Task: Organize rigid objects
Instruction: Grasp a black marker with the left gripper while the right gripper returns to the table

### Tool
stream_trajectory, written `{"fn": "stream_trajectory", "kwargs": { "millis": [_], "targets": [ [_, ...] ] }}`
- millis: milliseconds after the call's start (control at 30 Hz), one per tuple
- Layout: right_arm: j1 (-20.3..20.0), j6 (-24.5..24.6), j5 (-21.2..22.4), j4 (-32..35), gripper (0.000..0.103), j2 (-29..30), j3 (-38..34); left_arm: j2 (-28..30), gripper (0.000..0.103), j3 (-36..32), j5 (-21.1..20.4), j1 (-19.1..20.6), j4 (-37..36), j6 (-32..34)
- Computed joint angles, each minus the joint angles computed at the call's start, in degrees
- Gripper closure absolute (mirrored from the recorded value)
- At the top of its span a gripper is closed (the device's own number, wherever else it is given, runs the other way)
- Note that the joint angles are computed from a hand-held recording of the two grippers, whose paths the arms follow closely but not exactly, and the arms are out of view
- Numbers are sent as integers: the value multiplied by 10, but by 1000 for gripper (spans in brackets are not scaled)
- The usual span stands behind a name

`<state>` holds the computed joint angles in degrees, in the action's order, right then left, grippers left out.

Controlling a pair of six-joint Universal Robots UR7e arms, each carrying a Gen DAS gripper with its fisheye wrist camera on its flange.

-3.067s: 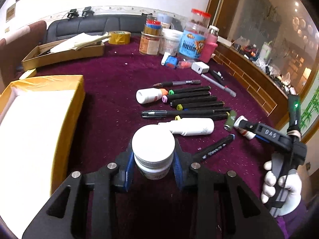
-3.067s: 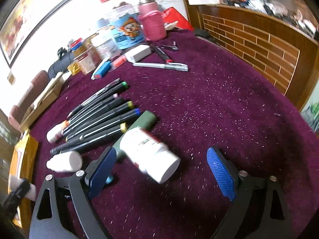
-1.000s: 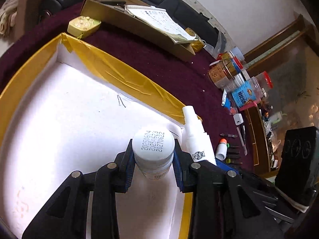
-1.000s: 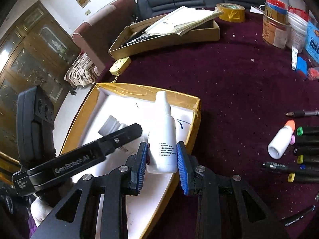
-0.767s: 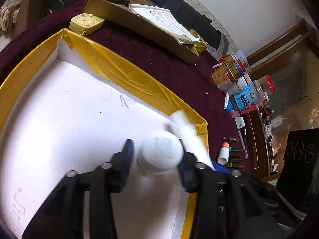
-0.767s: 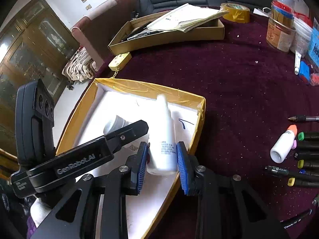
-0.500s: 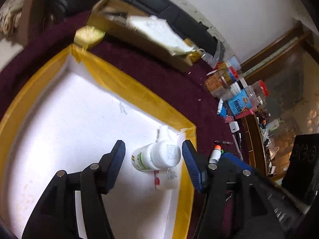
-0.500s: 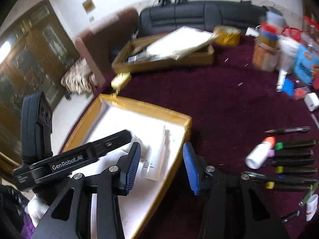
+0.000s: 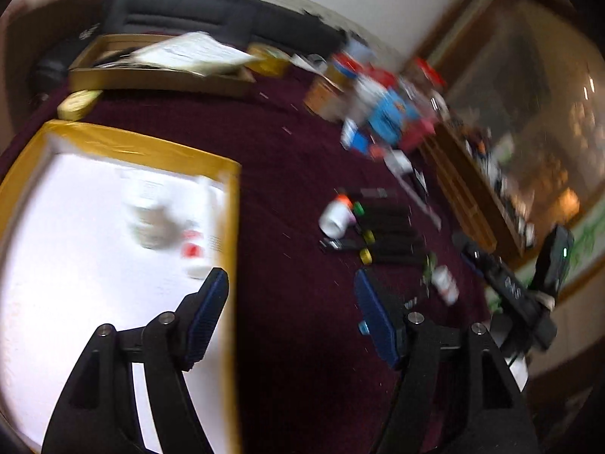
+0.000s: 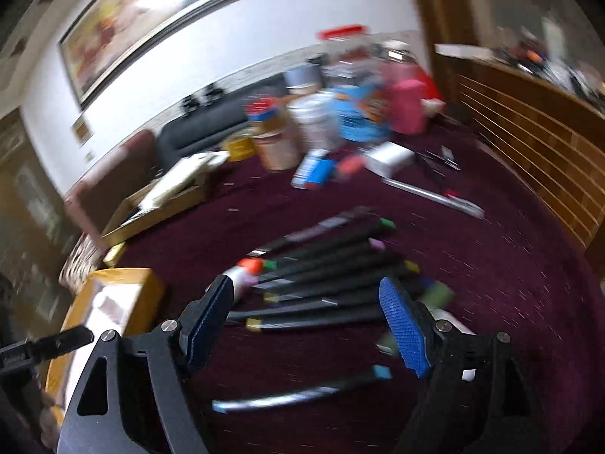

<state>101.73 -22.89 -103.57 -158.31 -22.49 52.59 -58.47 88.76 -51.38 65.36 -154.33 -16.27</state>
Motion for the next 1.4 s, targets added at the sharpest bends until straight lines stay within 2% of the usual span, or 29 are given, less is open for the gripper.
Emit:
{"fn": "stream_trajectory", "kwargs": {
  "millis": [100, 200, 267, 333, 400, 567, 633, 700, 767, 833, 900, 967, 1067, 1200, 1400],
  "targets": [
    [-17, -6, 5, -29, 28, -12, 22, 7, 35, 7, 21, -8, -13, -5],
    [-28, -15, 16, -60, 28, -24, 47, -23, 35, 44, 19, -4, -37, -33],
    [-36, -24, 22, -78, 28, -28, 59, -45, 35, 63, 31, 0, -35, -55],
    [-41, -12, 26, -66, 28, -23, 48, -53, 35, 63, 47, 4, -19, -70],
    [-45, 0, 39, -47, 28, -28, 49, -53, 35, 47, 56, 14, 3, -85],
    [-45, -15, 32, -60, 28, -30, 59, 6, 36, -74, 26, 55, 75, -100],
    [-45, -18, 28, -73, 28, -31, 63, 26, 36, -103, 41, 56, 61, -95],
    [-45, -21, 24, -84, 28, -31, 66, 30, 37, -108, 51, 50, 3, -89],
    [-46, -20, 23, -78, 28, -30, 64, 20, 37, -88, 42, 42, -53, -80],
    [-45, -19, 22, -69, 28, -28, 60, 14, 36, -72, 66, 26, -78, -60],
    [-45, -19, 23, -66, 28, -27, 57, 12, 35, -65, 97, 12, -67, -37],
    [-45, -18, 25, -67, 28, -28, 59, 14, 35, -63, 112, 2, -24, -28],
    [-46, -12, 21, -68, 28, -28, 57, 34, 35, -69, 104, -9, 24, -8],
    [-50, 7, 17, -71, 28, -28, 55, 80, 35, -84, 78, -28, 61, 70],
    [-54, 33, 18, -69, 28, -30, 51, 163, 35, -137, 113, -41, 49, 175]
  ]
}}
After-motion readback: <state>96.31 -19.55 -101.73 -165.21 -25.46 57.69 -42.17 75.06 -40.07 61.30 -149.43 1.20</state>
